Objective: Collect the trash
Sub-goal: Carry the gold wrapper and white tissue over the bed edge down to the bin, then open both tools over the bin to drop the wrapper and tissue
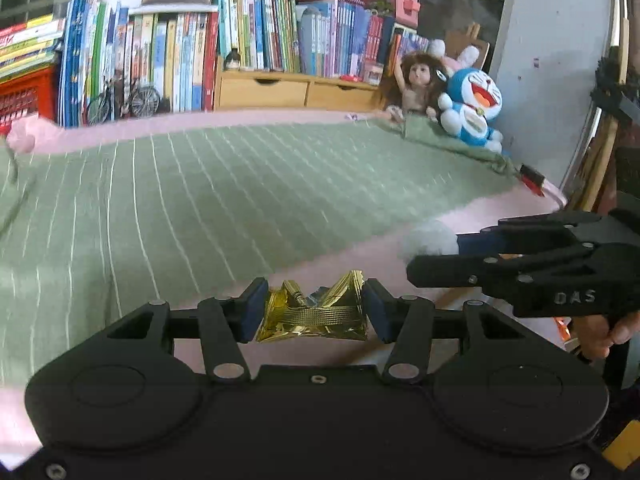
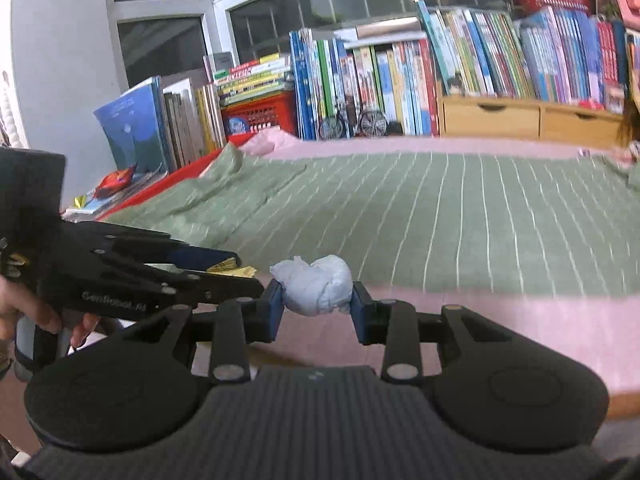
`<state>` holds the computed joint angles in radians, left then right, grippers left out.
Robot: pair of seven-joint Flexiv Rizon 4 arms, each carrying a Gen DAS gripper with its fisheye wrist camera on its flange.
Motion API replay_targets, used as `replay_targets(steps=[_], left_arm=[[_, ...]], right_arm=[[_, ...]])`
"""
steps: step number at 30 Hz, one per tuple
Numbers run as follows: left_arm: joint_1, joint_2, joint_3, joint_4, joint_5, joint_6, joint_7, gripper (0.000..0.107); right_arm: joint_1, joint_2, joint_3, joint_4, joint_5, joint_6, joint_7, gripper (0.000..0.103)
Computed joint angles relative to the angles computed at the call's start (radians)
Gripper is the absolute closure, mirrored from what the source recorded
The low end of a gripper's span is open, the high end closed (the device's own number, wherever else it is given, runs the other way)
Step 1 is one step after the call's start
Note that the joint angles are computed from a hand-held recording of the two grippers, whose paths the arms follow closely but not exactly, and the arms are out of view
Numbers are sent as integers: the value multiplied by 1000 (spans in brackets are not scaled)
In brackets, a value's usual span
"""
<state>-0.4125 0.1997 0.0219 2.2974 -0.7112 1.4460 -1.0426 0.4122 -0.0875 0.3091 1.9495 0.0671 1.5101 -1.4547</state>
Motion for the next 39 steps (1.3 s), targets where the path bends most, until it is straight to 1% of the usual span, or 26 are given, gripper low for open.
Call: replay_targets(steps=[1,2,6,8,11,13,14,16,17,18,20,21,24,27,29,31,33,35,37,39], left_arm=[[-19,15,6,21,-27,-2,5,57],[-24,32,3,44,-28,-3,-11,57],[0,99,-12,126,58,-27,-123,57],[-3,123,-5,158,83,-47,-170,58],[-37,142,18,201,67,-55,-202,58],[-71,142,34,227,29,-47,-212,58],[-63,141,27,241,40,-48,-234,58],[-21,139,7,252,98,-83,-295,58],[-26,134,10,259,97,-87,-303,58],[-35,128,16,266,87,-89,-306,58],[-46,118,22,277,72,-92,-306,58],[-43,114,20,282,76,-94,-308,58],[-47,103,17,286,78,-88,-298,58],[-62,87,19,280,57,-79,-270,58],[-55,81,13,275,62,-84,-267,55],[-30,79,2,268,97,-99,-281,53],[-13,74,-6,259,130,-107,-287,42],[8,68,-19,255,166,-100,-313,9],[34,67,-28,252,213,-103,-352,6],[55,73,-27,245,253,-139,-374,4]], right_arm=[[1,10,3,19,2,-3,9,64],[-3,19,13,27,28,-13,-10,64],[5,67,31,59,150,-85,-98,64],[21,84,19,86,145,-97,-76,64],[42,100,9,116,152,-113,-63,64],[57,108,5,128,188,-135,-90,64],[60,107,4,145,154,-138,-61,64],[65,99,2,178,60,-153,12,64],[68,95,1,189,37,-164,37,64],[72,91,2,193,45,-176,45,64],[77,88,6,188,114,-196,32,64],[79,88,7,191,129,-199,39,64],[80,95,6,217,83,-185,89,64],[79,103,2,224,76,-188,102,64],[78,109,0,230,56,-185,115,64],[78,112,-4,228,51,-183,115,64],[77,114,-5,231,46,-176,127,64],[75,113,-7,235,35,-170,149,64],[74,110,-7,240,19,-164,178,64],[73,110,-9,242,13,-161,191,64]])
